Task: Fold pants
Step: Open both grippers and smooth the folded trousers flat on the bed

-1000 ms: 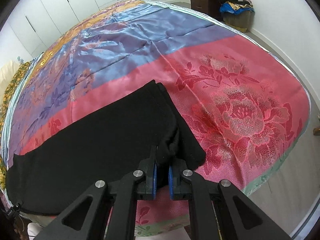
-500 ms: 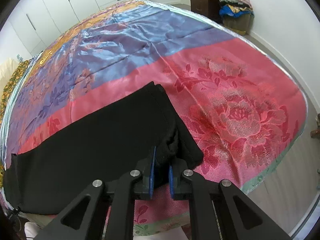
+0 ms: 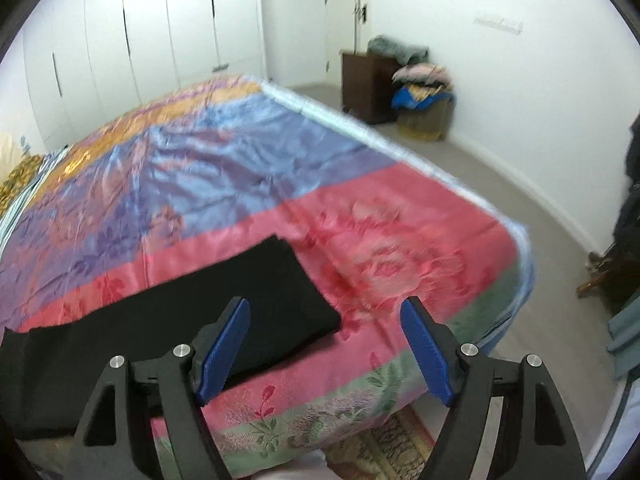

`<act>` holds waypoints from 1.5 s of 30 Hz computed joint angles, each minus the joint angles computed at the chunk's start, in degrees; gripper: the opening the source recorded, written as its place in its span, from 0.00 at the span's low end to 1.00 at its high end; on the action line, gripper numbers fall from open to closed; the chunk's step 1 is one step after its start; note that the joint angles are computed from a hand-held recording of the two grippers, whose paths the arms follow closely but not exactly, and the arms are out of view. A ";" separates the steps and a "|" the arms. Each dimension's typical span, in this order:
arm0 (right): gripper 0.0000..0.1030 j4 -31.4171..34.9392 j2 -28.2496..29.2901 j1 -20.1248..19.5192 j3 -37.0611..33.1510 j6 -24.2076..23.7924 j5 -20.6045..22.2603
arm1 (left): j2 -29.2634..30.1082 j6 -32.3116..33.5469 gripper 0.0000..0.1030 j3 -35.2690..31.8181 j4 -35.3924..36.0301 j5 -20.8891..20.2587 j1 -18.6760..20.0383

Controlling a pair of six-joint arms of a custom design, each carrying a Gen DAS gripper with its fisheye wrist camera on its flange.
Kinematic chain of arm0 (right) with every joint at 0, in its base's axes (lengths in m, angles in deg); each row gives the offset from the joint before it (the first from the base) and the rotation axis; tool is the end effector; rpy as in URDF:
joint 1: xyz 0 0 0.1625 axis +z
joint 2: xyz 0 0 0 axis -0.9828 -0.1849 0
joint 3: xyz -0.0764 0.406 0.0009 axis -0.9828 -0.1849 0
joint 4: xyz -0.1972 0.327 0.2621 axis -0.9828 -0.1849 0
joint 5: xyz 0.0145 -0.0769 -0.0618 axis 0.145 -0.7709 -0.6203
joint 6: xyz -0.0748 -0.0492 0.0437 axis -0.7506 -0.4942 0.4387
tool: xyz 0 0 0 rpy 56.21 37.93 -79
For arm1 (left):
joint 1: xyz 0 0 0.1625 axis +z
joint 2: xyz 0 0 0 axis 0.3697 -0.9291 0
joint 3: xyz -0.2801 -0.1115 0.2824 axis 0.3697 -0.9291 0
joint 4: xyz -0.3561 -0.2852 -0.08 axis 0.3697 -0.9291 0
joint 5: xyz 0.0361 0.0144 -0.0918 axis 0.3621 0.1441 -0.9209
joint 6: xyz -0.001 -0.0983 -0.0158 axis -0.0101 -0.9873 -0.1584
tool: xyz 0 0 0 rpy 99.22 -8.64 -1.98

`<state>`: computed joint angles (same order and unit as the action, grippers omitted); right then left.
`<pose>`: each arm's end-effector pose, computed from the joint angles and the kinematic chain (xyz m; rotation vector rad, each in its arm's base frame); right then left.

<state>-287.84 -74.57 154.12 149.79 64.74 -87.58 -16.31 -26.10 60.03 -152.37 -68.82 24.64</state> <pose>-0.0705 -0.5680 0.3484 -0.2333 -2.0093 1.1363 -0.2420 -0.5490 0.0814 0.1478 2.4305 -0.5966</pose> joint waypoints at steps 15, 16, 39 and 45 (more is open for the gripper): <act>0.86 5.72 10.45 6.40 -3.22 -0.12 9.84 | 8.93 11.71 0.88 -7.81 -14.72 13.84 7.39; 0.86 6.80 11.30 6.18 -3.50 0.25 9.83 | 9.47 8.64 0.88 -8.56 -9.86 15.09 8.28; 1.00 9.96 18.65 4.41 -5.72 -5.08 7.21 | 11.08 10.42 0.96 -6.09 -12.57 16.85 10.35; 1.00 9.33 18.75 4.35 -5.65 -5.43 7.46 | 11.38 11.55 0.96 -5.91 -13.77 17.33 10.34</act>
<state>-278.50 -55.81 158.47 144.14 59.32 -80.11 -4.93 -14.55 54.12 -166.14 -51.50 34.98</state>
